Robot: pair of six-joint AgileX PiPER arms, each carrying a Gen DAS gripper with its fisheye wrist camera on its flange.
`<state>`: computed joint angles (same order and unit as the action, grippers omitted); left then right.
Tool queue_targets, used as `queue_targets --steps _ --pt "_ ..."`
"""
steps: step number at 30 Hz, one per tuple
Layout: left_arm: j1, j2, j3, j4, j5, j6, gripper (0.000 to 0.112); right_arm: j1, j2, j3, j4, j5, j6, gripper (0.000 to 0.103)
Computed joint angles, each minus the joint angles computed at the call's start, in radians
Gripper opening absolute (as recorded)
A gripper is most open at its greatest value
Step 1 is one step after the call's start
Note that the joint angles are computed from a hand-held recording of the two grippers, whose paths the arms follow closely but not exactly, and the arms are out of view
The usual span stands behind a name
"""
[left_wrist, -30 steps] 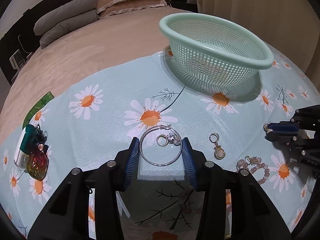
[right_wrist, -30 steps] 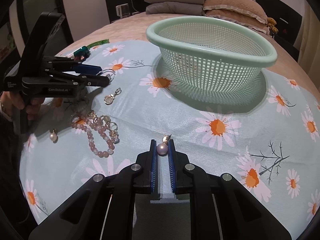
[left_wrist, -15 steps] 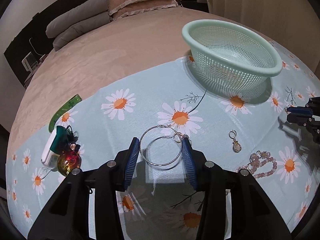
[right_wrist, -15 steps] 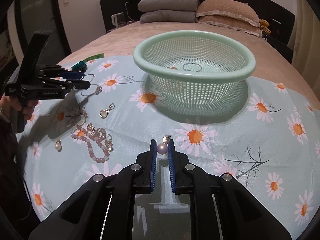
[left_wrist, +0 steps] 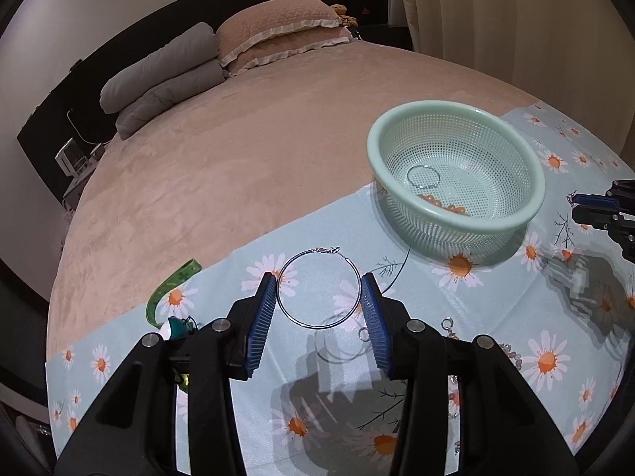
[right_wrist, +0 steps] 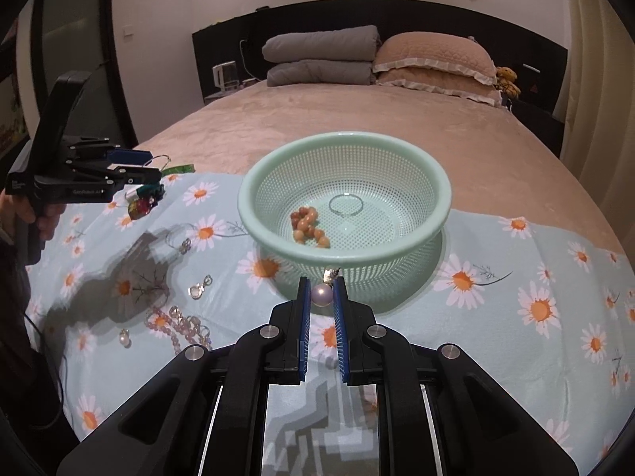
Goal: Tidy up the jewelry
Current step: 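Grasp the pearl earring with the right tool while the left tool lifts the hoop earring, then open the left tool over the basket while the right tool drops the pearl earring in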
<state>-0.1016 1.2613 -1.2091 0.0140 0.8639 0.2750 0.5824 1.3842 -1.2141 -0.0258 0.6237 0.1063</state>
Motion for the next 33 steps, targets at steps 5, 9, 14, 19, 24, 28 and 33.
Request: queue_targets --steps 5,9,14,19,24,28,33 --pt "-0.051 0.051 -0.094 0.022 0.03 -0.019 0.045 -0.034 0.028 -0.06 0.026 0.01 -0.036 0.011" --pt "-0.074 0.096 -0.152 -0.011 0.037 -0.013 0.045 -0.045 0.052 -0.097 0.024 0.011 -0.048 0.011" --pt "-0.138 0.173 -0.208 -0.019 0.03 -0.035 0.045 -0.065 0.084 -0.124 0.035 -0.011 -0.065 0.011" --pt "-0.204 0.261 -0.264 0.002 0.031 -0.072 0.045 -0.088 0.121 -0.143 0.058 -0.027 -0.072 0.011" --pt "-0.253 0.321 -0.319 0.027 0.039 -0.099 0.045 -0.104 0.154 -0.175 0.067 -0.052 -0.055 0.013" --pt "-0.283 0.329 -0.327 0.059 0.024 -0.124 0.049 -0.111 0.155 -0.164 0.039 -0.08 0.001 0.043" --pt "-0.286 0.286 -0.294 0.076 -0.002 -0.123 0.076 -0.1 0.116 -0.126 -0.046 -0.125 0.073 0.078"
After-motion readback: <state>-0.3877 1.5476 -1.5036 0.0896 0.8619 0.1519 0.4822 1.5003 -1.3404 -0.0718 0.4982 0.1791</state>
